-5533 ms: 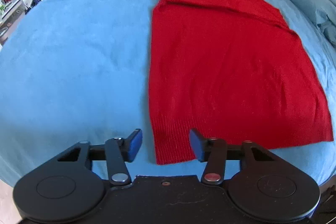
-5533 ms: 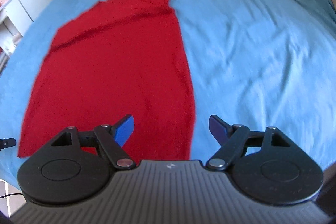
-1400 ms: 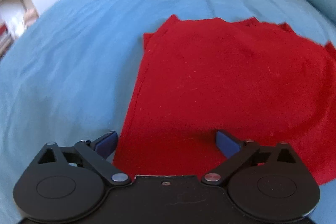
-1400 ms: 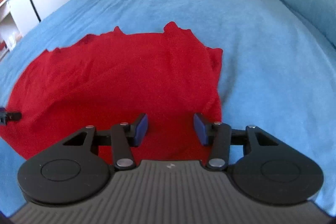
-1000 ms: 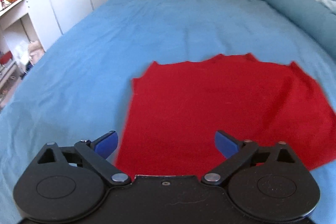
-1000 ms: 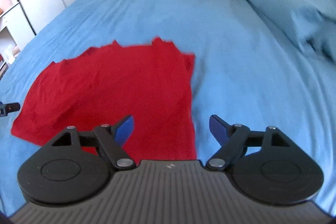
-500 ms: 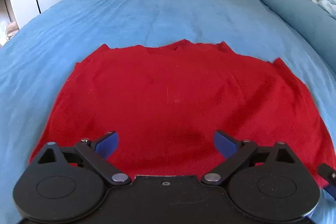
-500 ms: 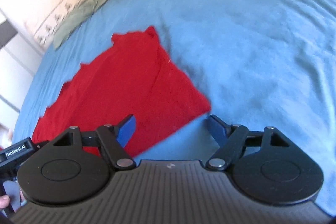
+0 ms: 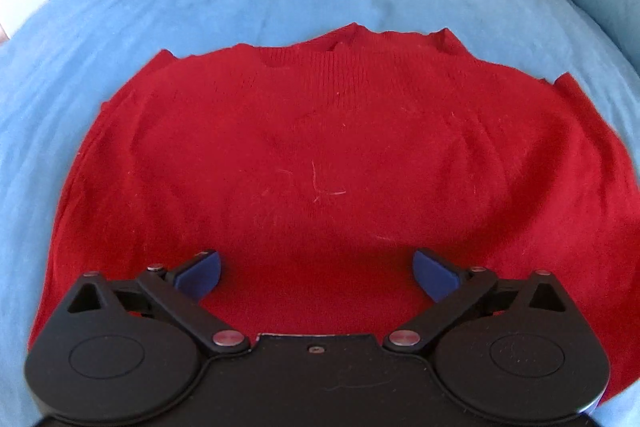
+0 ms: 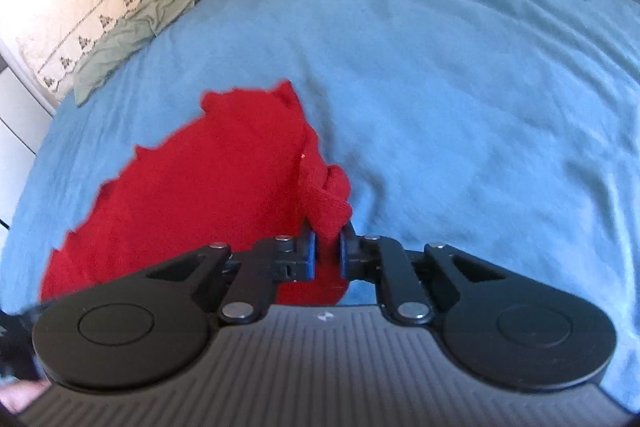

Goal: Fold small clothes

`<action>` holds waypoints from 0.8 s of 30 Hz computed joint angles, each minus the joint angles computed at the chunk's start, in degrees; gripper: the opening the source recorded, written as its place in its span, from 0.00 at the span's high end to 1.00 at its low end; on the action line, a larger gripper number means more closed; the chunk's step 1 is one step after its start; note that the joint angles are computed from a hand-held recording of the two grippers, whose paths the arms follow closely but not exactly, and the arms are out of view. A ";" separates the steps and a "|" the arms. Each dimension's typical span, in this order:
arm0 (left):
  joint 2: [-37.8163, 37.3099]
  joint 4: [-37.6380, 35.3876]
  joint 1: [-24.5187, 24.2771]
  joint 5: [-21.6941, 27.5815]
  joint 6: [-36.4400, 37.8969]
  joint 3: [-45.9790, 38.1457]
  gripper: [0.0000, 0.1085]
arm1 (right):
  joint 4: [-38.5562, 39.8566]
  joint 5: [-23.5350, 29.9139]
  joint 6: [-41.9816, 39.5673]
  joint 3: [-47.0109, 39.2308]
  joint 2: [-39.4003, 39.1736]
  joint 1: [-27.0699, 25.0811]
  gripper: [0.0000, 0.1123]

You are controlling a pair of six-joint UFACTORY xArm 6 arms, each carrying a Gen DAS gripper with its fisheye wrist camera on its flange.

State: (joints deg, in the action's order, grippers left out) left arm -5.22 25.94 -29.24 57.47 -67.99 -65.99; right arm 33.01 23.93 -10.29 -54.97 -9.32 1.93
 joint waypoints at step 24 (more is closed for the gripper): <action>-62.46 4.10 -12.46 31.96 -13.71 35.54 0.09 | 22.29 28.48 -41.57 -11.26 6.67 25.29 0.83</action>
State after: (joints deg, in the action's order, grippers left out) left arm -67.68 30.04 -41.70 89.43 -81.70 -30.44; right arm 55.30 52.41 -51.86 -66.23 -2.65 27.22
